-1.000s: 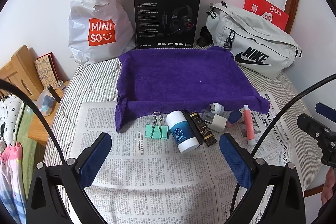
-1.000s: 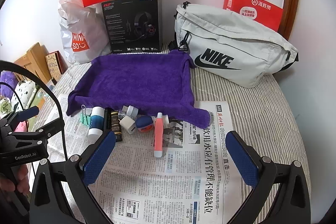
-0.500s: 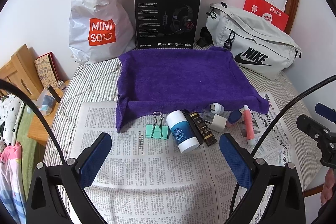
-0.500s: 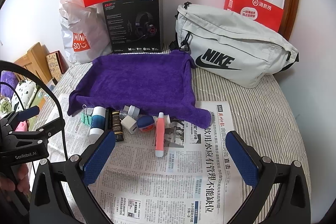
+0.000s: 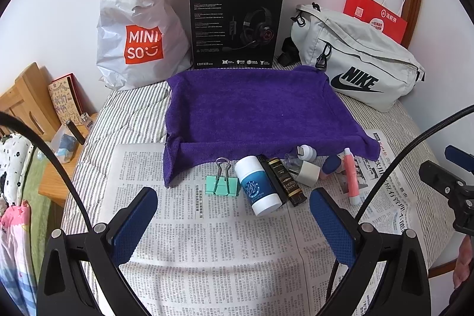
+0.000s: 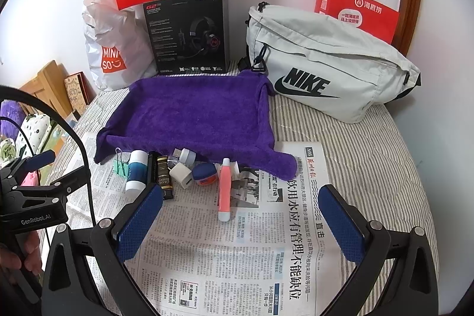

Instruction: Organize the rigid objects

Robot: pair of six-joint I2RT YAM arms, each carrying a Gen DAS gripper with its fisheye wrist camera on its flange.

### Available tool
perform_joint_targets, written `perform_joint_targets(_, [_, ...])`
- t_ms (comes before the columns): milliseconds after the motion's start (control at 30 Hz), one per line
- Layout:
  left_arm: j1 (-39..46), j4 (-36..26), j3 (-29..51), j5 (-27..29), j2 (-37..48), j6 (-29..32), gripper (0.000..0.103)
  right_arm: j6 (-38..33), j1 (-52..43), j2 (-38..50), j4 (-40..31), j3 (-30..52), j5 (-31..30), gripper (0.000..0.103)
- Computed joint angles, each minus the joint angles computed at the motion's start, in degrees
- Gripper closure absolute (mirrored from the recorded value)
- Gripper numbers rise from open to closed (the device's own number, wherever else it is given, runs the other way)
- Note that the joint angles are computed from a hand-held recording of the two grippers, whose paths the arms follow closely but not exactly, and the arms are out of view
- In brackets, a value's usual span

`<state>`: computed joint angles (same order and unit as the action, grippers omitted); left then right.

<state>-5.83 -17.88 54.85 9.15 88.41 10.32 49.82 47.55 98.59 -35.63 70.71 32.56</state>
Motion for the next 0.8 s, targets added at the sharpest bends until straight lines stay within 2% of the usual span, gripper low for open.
perform_joint_targets(400, [0.6,2.5,0.9,0.5,4.3,1.2,0.000,-1.1,-1.6,0.2,2.4,-1.7,-1.1,0.000])
perform_joint_targets(533, [1.7,4.7,2.2,0.2,9.5,2.6,0.000,-1.1,-2.9,1.0,3.8,-3.0,-2.8,0.000])
perform_joint_targets(667, [1.7,8.3,4.0,-2.8,15.4,3.3,0.000,-1.0,-4.0,2.1,4.2,-3.7,-4.1,0.000])
perform_joint_targets(800, [2.3,9.1,7.1,-1.5,21.3,4.8,0.005,-0.6,-4.9,2.3,4.4,-4.6,-4.9,0.000])
